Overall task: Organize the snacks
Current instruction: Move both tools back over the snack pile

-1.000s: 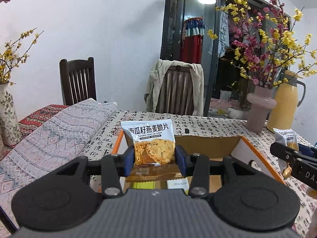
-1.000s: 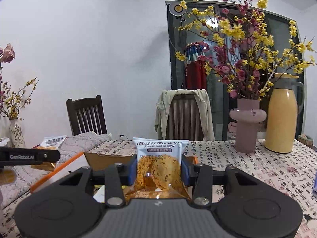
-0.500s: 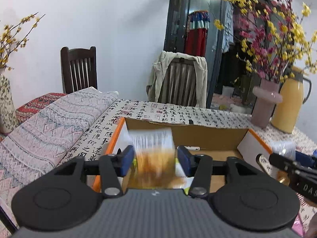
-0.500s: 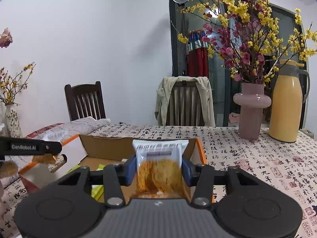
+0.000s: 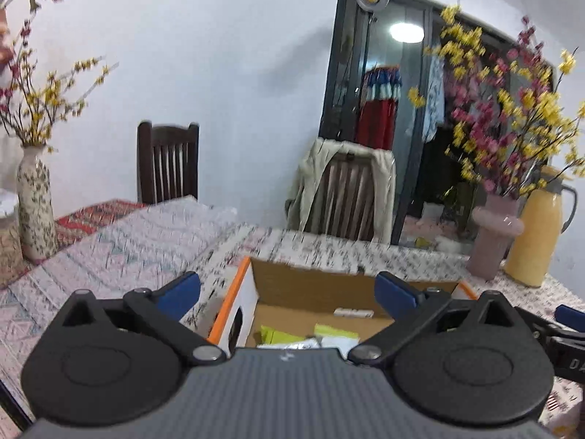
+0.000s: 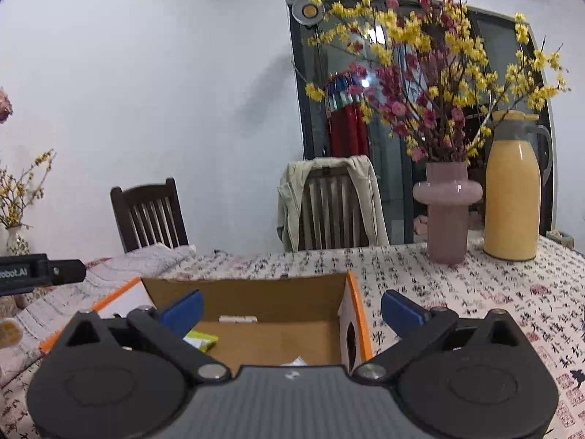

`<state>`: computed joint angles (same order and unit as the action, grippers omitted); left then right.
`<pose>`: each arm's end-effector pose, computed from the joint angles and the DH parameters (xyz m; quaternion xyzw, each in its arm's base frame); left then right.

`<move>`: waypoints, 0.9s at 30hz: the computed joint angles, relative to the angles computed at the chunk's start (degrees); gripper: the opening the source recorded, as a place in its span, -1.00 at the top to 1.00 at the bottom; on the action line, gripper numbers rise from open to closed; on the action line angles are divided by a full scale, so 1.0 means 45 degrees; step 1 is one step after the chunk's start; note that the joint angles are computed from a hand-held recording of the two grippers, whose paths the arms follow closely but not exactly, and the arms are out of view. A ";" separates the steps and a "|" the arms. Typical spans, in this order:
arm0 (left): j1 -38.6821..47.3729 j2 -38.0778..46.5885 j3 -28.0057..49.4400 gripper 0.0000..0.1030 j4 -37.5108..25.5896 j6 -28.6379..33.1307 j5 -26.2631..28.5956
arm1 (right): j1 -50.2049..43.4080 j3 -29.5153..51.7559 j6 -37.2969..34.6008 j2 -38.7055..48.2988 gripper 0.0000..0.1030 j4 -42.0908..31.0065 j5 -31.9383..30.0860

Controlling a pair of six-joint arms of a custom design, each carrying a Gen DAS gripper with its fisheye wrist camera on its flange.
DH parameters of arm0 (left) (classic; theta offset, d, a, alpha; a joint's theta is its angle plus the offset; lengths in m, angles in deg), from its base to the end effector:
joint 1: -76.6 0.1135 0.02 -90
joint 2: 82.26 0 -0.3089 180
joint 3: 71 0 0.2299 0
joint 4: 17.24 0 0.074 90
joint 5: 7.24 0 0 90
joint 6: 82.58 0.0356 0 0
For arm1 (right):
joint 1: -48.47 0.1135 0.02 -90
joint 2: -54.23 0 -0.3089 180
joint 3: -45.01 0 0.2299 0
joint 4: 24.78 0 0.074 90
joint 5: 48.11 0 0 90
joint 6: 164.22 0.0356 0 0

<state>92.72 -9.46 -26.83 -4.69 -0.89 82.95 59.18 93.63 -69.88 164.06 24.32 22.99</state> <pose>0.2265 0.0653 0.2681 -0.1681 0.7812 0.0396 0.6000 0.3327 0.0747 0.1800 -0.1457 0.7603 0.2078 0.5980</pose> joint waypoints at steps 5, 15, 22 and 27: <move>0.0023 -0.1477 0.0137 -1.00 -0.1335 0.0109 0.0199 | -0.0393 -0.0697 0.0231 -0.0982 -1.00 0.0363 -0.0313; 0.2057 -0.4411 -0.0930 -1.00 -0.3490 0.1099 0.2537 | -0.1974 -0.3589 -0.0718 -0.2538 -1.00 0.1445 -0.1659; 0.4559 -0.4487 -0.2475 -1.00 -0.3147 0.2441 0.4082 | -0.3485 -0.5019 -0.1530 -0.1532 -1.00 0.2104 -0.2543; 0.6070 -0.3298 -0.3684 -1.00 -0.1380 0.3025 0.4511 | -0.4179 -0.5458 -0.1794 0.0204 -1.00 0.3242 -0.2801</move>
<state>120.03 -24.30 -43.40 -10.90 12.73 103.25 40.37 69.07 -77.96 164.98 38.90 10.38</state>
